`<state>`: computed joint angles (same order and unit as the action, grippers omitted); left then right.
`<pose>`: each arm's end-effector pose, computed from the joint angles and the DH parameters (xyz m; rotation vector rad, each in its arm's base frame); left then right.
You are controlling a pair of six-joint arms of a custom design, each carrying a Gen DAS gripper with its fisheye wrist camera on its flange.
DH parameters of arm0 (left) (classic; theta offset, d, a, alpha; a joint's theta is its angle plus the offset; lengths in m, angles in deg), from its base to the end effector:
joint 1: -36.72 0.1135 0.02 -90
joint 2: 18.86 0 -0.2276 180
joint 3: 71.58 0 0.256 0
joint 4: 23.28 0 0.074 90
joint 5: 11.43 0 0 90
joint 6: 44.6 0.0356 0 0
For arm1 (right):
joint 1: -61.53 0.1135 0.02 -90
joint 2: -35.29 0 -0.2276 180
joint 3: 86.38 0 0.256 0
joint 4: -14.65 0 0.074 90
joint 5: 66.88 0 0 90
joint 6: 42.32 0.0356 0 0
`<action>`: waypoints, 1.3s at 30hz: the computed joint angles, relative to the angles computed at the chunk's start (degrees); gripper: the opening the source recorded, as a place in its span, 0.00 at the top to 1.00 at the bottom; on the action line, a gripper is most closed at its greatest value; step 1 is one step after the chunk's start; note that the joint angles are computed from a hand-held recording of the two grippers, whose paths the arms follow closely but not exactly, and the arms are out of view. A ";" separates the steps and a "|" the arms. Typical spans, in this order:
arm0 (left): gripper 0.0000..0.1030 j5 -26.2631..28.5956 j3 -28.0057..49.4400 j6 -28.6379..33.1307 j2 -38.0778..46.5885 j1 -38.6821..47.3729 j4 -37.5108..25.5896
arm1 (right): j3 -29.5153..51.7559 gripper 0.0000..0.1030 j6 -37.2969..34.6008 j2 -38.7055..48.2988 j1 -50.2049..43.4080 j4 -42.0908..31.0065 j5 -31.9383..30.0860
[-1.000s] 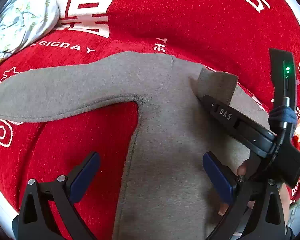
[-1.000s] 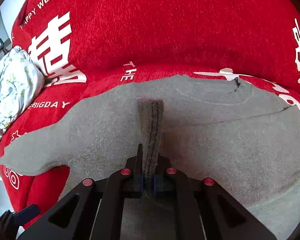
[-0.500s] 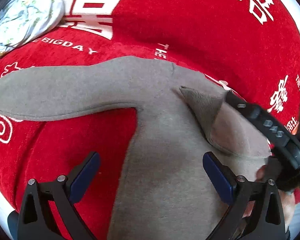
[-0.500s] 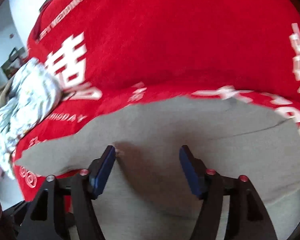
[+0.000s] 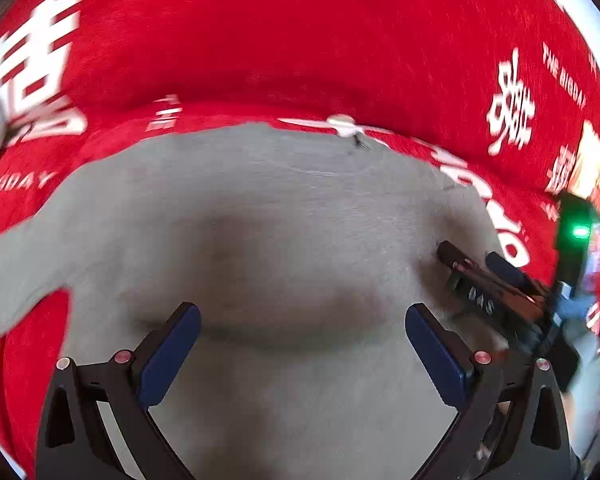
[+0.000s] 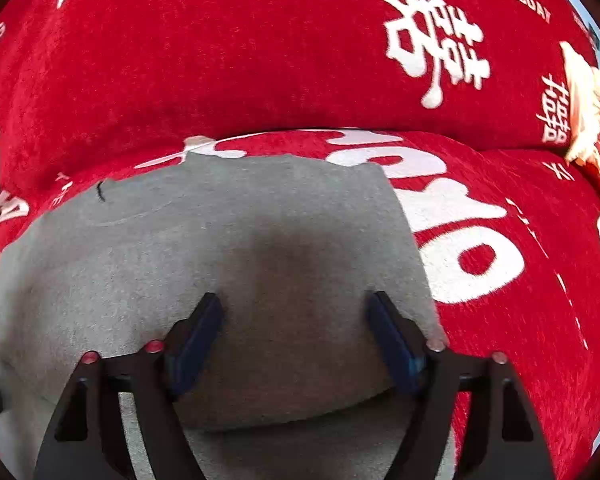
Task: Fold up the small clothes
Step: 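Move the left gripper toward the other sweater sleeve cuff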
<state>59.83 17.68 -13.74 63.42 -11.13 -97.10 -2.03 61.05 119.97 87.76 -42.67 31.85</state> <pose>0.2003 -0.2043 0.2711 -0.3481 2.6155 -0.1755 0.2834 0.1336 0.2464 -0.2303 2.5500 0.0677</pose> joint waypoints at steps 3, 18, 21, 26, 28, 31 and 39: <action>0.00 -0.92 5.62 1.60 9.71 1.69 -2.08 | 0.17 0.14 -1.33 0.72 0.61 0.03 0.42; 0.00 -3.54 -0.71 -0.03 5.21 3.07 -4.54 | 1.62 0.07 -1.96 1.34 2.59 -2.07 -1.98; 0.00 -5.25 -1.45 -2.20 2.38 0.52 -5.95 | 2.09 0.07 -0.80 -0.15 3.13 -5.13 -1.16; 0.00 -3.81 -4.88 -4.92 0.54 -2.16 -6.34 | -6.30 0.05 -0.58 -8.56 5.04 -3.90 -1.78; 0.00 -7.35 -5.65 -6.48 0.04 -5.72 -7.03 | -9.74 0.02 0.33 -12.62 5.87 -3.93 -0.38; 0.00 -8.11 -8.11 -10.60 -2.70 -9.93 -7.91 | -15.43 0.01 0.79 -19.39 4.80 -4.07 -1.81; 0.00 -13.51 -13.68 -27.42 -14.32 -21.42 -17.27 | -19.10 0.00 2.70 -30.77 11.10 -10.21 3.69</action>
<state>46.32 4.00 -41.16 49.09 -32.54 -114.37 -21.13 63.75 89.20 98.85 -52.89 35.54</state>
